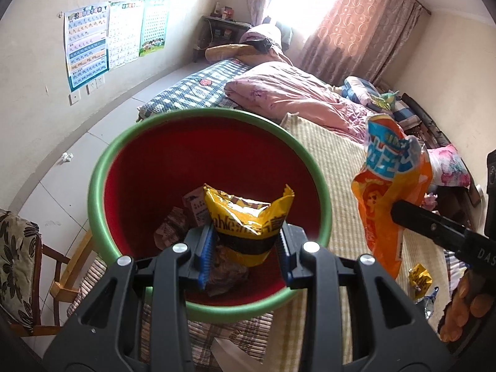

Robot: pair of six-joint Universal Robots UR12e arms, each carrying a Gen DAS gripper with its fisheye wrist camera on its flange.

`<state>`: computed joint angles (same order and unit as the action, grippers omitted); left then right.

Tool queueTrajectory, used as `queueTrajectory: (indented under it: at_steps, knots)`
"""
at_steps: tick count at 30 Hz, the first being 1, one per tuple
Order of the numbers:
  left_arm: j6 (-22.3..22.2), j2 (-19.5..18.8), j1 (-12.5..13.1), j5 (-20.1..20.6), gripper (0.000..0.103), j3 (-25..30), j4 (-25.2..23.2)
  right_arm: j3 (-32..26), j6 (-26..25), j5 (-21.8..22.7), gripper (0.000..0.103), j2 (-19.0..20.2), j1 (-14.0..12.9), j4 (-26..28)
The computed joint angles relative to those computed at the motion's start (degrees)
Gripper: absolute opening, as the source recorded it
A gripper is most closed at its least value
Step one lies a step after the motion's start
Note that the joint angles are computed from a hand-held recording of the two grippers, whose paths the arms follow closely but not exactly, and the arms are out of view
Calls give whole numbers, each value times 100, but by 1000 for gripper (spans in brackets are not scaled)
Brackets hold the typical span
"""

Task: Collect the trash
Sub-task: 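Open both tools over the red bucket to drop the yellow wrapper and orange bag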

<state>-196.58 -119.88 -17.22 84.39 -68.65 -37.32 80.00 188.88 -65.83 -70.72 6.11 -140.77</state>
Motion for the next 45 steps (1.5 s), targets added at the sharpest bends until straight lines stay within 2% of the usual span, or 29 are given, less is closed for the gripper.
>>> queueTrajectory:
  at_steps: [7, 29, 32, 36, 45]
  knots:
    - [47, -69, 51, 63, 33, 122, 108, -210, -67, 3, 23, 133, 82, -13]
    - [184, -183, 133, -51, 34, 264, -85, -709, -26, -60, 24, 505, 252, 89]
    - [70, -185, 128, 55, 44, 260, -58, -699, 93, -21, 27, 516, 243, -18]
    - [-61, -147, 139, 124, 54, 187, -34, -646, 189, 35, 40, 494, 220, -105]
    - [-227, -50, 67, 347, 60, 56, 59, -466, 170, 183, 49, 344, 151, -297]
